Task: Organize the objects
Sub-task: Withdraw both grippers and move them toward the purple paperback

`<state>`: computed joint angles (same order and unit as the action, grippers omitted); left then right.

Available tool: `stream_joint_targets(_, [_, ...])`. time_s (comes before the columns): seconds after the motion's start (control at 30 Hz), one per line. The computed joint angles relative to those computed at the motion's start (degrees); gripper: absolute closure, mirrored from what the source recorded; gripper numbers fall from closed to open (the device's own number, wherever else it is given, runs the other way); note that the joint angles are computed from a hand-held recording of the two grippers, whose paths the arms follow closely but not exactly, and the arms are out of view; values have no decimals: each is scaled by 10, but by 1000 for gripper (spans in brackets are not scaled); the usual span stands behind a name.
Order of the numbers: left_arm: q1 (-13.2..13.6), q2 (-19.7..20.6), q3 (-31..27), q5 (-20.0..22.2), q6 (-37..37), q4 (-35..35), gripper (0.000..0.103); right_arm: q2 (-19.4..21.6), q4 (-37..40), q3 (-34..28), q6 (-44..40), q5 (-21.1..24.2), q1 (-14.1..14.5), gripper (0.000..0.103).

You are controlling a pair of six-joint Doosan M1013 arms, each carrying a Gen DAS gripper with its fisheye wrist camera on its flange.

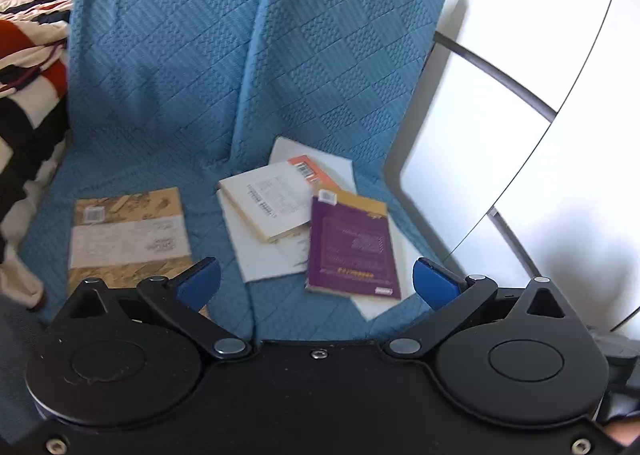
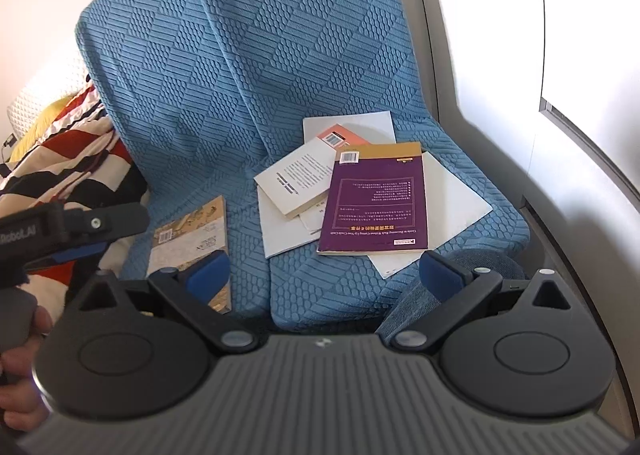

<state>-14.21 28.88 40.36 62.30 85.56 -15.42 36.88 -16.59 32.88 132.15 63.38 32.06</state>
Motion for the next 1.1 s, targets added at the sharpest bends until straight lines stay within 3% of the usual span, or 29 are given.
stream_joint_targets(0.53, [-11,76,-69,25,-28,41,1,12,-56,45,57,-55,-20,1])
stream_joint_targets(0.87, [-25,122,-123,31,-24,65,1,36,-50,38,76,-74,-35,1])
stream_joint_targets(1.1, [-35,166,-185,66,-28,84,4,43,-36,57,102,-104,-49,1])
